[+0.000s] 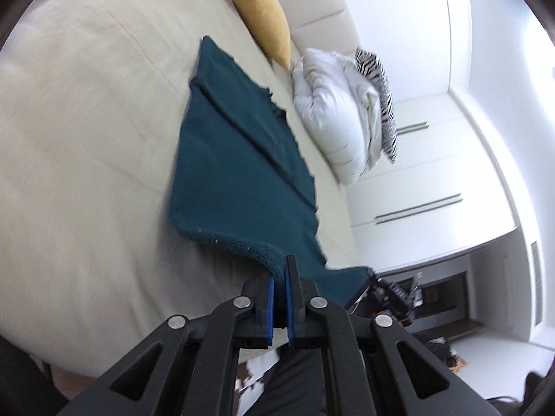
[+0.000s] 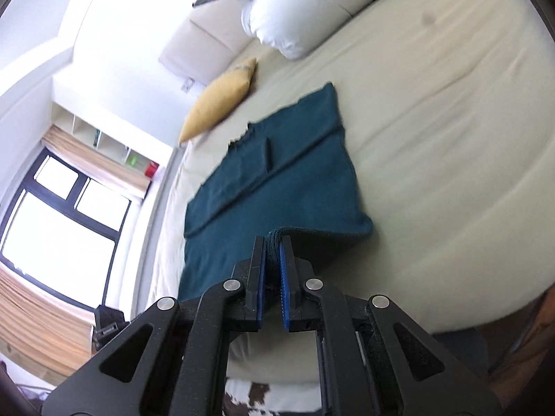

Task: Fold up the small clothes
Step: 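Grasp the sweater hem with both grippers and lift it toward the collar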

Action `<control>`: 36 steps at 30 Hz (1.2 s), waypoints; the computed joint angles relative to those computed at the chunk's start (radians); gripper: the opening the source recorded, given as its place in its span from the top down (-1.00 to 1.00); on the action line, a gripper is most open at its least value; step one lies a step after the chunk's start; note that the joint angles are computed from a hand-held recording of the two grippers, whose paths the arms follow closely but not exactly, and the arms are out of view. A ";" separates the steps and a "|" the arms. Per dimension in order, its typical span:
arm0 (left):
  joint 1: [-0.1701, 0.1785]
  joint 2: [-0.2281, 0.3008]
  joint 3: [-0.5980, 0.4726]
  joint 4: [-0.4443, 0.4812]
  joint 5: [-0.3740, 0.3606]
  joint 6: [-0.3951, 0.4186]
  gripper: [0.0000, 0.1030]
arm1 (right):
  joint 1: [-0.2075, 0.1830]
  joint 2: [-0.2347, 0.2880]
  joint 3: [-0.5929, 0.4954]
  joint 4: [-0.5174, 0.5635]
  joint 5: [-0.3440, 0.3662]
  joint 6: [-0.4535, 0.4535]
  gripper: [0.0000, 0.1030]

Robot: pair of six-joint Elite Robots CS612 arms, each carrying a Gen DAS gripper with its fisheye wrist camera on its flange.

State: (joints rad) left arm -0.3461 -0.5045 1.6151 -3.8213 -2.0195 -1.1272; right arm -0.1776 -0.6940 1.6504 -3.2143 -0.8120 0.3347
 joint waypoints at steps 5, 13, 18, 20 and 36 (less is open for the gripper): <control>0.023 0.017 -0.060 -0.042 0.024 -0.048 0.89 | 0.016 0.027 -0.064 -0.069 -0.035 0.077 0.88; 0.048 0.051 -0.173 -0.005 0.041 -0.057 0.89 | 0.036 0.088 -0.203 -0.057 -0.119 0.147 0.88; 0.061 0.075 -0.243 0.040 0.044 -0.050 0.89 | 0.055 0.131 -0.297 -0.006 -0.198 0.139 0.88; 0.068 0.086 -0.276 0.065 0.047 -0.046 0.89 | 0.061 0.155 -0.344 0.018 -0.216 0.140 0.88; 0.105 0.230 -0.617 0.307 0.065 -0.033 0.89 | 0.115 0.368 -0.791 0.300 -0.344 0.086 0.88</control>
